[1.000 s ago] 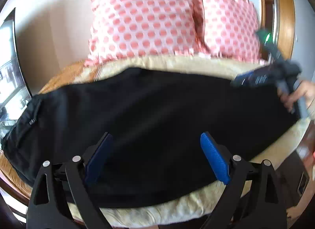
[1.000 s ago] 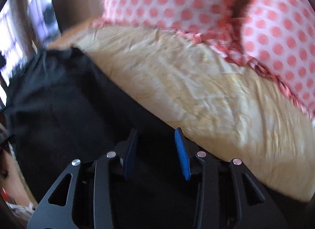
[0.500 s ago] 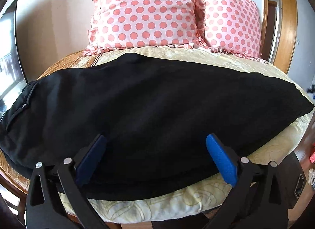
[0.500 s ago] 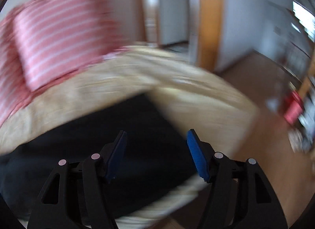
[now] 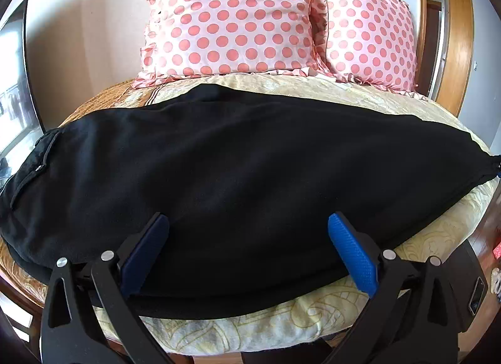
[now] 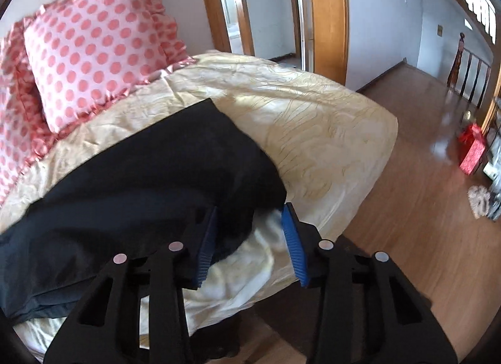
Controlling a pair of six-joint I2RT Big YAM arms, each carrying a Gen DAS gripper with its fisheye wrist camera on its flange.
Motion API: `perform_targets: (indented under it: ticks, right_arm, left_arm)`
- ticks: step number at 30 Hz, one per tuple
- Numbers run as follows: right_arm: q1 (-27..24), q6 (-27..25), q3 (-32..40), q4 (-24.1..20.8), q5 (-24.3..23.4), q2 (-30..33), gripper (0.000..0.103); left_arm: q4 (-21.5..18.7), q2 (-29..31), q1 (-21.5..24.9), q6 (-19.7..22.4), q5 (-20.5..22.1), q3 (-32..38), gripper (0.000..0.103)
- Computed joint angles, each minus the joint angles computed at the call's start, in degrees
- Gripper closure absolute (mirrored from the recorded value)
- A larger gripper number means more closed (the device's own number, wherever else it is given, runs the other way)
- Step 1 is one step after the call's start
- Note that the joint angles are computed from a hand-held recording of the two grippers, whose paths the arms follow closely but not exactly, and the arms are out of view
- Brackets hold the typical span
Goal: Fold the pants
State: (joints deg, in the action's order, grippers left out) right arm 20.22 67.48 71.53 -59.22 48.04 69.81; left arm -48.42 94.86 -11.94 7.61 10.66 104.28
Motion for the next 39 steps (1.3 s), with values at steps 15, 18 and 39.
perform_targets:
  ticks: [15,18,39]
  right_arm:
    - [-2.62,0.14,-4.29,12.67,0.64,-1.72,0.088]
    - [-1.59,-0.04,-4.46,13.59,2.41,-1.94,0.097]
    - [13.42,-49.16,37.48,30.19,-28.51,32.34,0.098]
  left_arm:
    - [0.09,0.01,-0.11,-0.08,-0.38,0.03,0.002]
    - [0.15,-0.01,-0.15,-0.1,-0.43,0.0,0.002]
    - [-1.48,0.31,0.85,-6.7,3.05,1.85,0.002]
